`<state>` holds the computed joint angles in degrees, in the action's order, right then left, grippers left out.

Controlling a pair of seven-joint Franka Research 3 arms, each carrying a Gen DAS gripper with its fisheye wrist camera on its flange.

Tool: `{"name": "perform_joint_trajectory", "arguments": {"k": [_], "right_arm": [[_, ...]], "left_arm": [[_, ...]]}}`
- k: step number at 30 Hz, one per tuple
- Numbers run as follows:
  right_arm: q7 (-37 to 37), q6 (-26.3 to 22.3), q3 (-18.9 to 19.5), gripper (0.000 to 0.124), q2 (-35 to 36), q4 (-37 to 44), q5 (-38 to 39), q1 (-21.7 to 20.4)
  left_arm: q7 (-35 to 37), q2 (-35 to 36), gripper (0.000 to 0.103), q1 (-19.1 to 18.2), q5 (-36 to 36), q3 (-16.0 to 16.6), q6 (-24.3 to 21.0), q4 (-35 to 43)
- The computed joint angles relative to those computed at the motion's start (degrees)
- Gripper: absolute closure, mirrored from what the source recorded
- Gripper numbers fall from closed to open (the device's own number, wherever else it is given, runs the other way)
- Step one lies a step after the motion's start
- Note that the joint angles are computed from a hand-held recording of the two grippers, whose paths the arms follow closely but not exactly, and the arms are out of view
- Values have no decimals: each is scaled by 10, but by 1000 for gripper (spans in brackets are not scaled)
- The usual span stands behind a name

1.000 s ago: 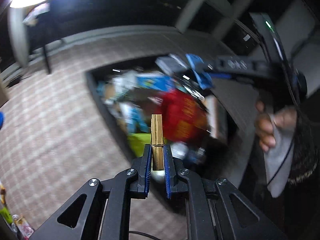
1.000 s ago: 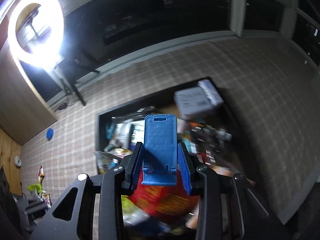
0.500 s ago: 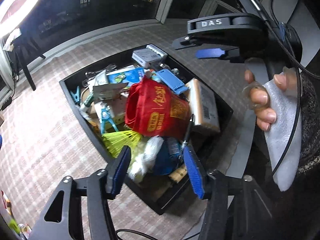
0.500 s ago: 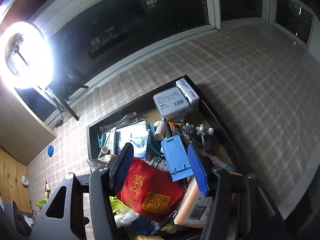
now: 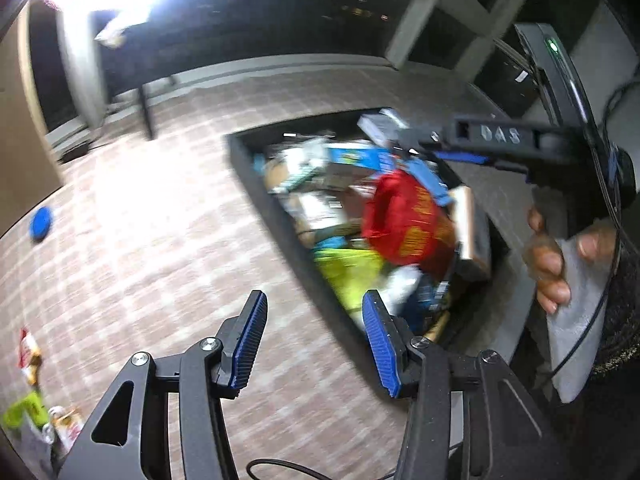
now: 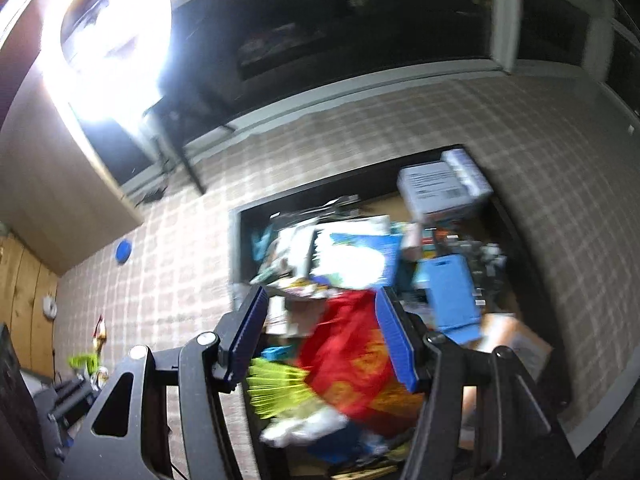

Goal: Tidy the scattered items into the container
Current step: 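Carry the clothespin and phone stand over the container and open both grippers, then move both grippers to the green tube and grey pouch on the rug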

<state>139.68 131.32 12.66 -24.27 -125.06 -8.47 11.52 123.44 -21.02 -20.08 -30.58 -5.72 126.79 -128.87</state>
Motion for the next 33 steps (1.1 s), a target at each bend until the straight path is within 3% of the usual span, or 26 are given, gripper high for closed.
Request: {"name": "perform_joint_trajectory", "arguments": {"k": [5, 13, 25, 33], "right_arm": [[-31, 7, 7, 68, 76, 64, -1, 27], [-108, 14, -1, 68, 206, 190, 8, 105], [-264, 37, -3, 69, 358, 330, 124, 219], [-342, -30, -9, 70, 456, 454, 122, 285]], "left_arm": [[-13, 1, 57, 39, 23, 23, 9, -4], [-31, -2, 57, 118, 74, 65, 29, -19], [-71, 14, 57, 264, 116, 135, 17, -37], [-69, 4, 57, 303, 110, 146, 1, -70]]}}
